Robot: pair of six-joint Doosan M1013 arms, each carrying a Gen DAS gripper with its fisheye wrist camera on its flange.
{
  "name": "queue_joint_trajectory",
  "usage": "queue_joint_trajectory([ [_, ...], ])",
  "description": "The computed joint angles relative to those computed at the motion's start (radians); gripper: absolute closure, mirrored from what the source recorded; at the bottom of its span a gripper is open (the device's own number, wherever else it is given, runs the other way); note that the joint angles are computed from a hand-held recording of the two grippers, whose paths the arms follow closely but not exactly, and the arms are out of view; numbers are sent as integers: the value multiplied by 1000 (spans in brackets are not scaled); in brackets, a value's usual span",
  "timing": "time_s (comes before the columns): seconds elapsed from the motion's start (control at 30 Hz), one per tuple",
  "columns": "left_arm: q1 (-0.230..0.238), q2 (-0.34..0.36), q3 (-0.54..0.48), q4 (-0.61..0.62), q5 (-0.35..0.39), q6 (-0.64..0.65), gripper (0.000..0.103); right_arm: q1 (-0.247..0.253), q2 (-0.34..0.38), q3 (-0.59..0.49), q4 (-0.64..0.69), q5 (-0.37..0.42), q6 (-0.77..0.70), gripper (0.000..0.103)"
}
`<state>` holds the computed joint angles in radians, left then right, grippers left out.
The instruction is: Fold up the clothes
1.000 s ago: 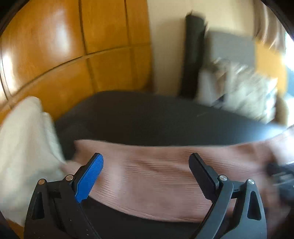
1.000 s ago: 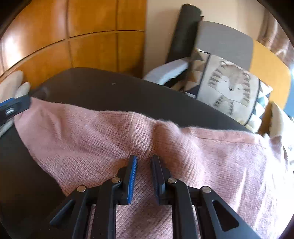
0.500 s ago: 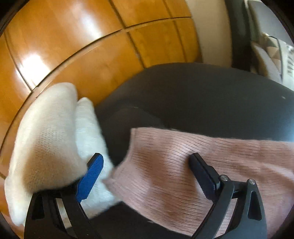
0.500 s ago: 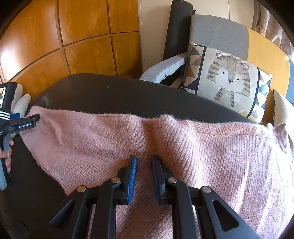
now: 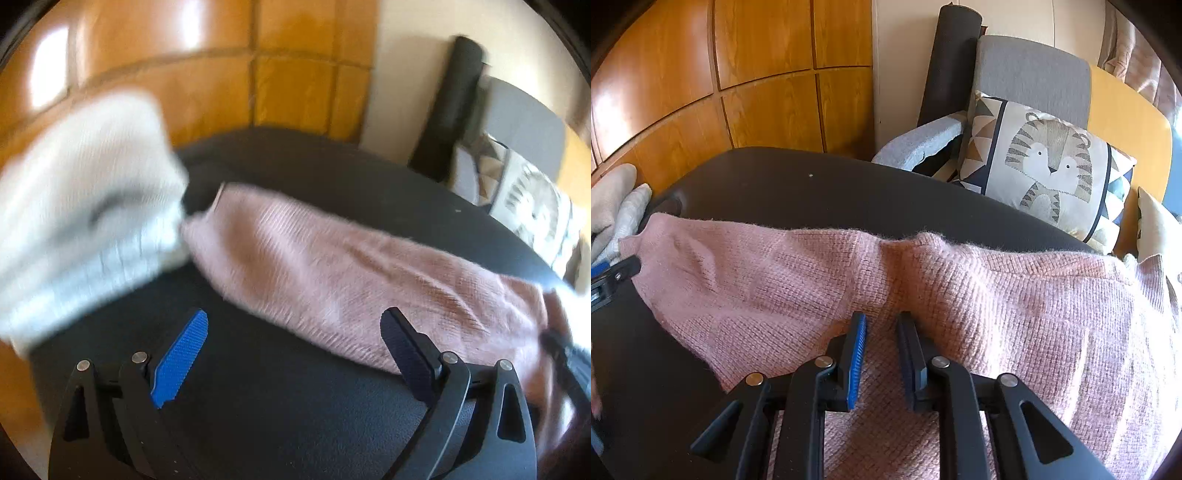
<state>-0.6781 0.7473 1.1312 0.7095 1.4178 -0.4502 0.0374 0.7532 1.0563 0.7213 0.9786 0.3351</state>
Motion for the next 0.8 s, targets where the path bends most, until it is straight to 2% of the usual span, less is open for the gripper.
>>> queue_joint_trajectory([
  [0.1,4,-23,37,-14,-34,-71,6,-1,2,-5,1,9,3,86],
  [0.17,3,-45,76,-5,-88,-117,6,-2,7,-15,3,25,10,85],
  [0.23,-5,-65,115,23,-127,-168,6,-6,28,-58,-4,91,47,78],
  [0.27,-12,-73,132,41,-132,-202,6,-9,40,-85,-8,136,71,77],
  [0.33,-28,-90,170,83,-136,-283,6,-15,41,-110,-44,169,115,77],
  [0.47,-49,-125,249,171,-176,-467,6,-51,11,-84,-45,143,102,77],
  [0.67,-34,-113,213,137,-147,-467,6,-131,-40,-8,-57,4,-7,77],
  [0.8,-17,-100,184,109,-127,-433,6,-160,-64,65,-95,-173,-57,77],
])
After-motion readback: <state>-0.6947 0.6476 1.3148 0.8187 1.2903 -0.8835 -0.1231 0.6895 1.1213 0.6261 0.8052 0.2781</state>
